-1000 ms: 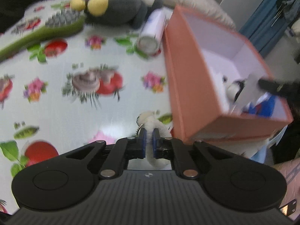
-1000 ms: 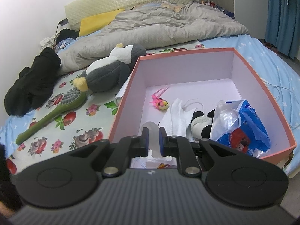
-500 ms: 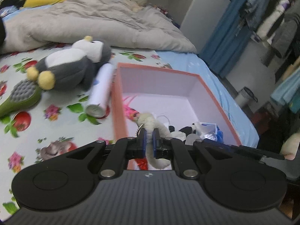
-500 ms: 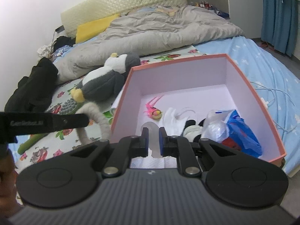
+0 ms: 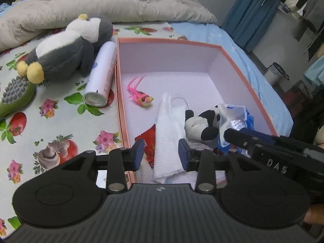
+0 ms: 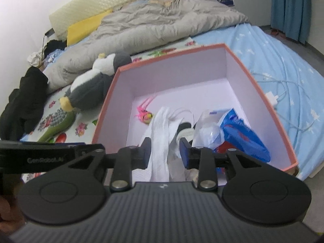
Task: Organize soft objects
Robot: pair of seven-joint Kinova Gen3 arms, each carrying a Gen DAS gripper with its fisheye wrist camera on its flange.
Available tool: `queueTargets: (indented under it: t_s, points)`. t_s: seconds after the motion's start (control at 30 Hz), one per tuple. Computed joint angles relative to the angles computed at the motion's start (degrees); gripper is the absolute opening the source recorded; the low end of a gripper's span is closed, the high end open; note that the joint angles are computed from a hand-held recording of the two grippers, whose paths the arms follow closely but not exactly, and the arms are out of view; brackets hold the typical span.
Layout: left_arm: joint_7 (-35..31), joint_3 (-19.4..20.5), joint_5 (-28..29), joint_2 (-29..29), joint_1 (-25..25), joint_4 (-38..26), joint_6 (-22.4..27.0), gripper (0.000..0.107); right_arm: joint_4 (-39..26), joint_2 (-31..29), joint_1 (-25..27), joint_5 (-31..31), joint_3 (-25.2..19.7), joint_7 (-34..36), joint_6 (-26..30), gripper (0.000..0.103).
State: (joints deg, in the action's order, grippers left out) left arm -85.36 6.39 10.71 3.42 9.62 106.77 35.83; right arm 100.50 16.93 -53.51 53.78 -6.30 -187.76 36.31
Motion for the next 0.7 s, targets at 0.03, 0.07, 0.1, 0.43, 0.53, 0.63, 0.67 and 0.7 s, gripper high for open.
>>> queueTargets:
  t_s: [0.03,0.07,0.1,0.43,0.53,0.63,0.67,0.7]
  points:
    - [-0.21,-0.07,0.03,-0.85,-0.09,0.14,-0.05,0.043,0.2,-0.53,-0.36,0.6,0.16,-0.6,0.26,0.035]
    - [0.21,-0.12,-0.43,-2.0,0.01,0.48,-0.34,0.043,0.42,-1.23,-0.64,1.3,0.12,-1.07,0.61,0.035]
    - [1.28,-0.02,-1.4,-2.95,0.21,0.27,-0.02,0.043,0.46,-2.0,-0.83,1.78,-0.21,-1.08,1.35,0.035]
    - [1.2,-0.1,-0.26,-14.52,1.1,0.8,2.95,0.043,2.09,-10.29,-1.6,8.68,-8.1,-7.03,11.83,0.034]
    - [1.38,0.01,0.14,-17.85,1.76,1.49,3.98,0.043,2.86,-12.21,-1.91,10.09,-11.13,-9.43,15.17,0.034]
    - [2.16,0.62,0.08,-21.06,2.13,2.52,4.5,0.043,3.21,-13.2,-2.59,11.25,-13.81,-11.08,18.83,0.034]
    - [2.63,0.92,-0.02,-22.04,2.19,2.82,4.78,0.043,3.45,-13.52,-2.94,11.5,-14.63,-11.49,19.93,0.034]
    - [2.97,1.1,0.0,-23.08,2.36,3.18,5.09,0.043,3.74,-13.78,-3.3,11.75,-15.39,-11.95,20.92,0.034]
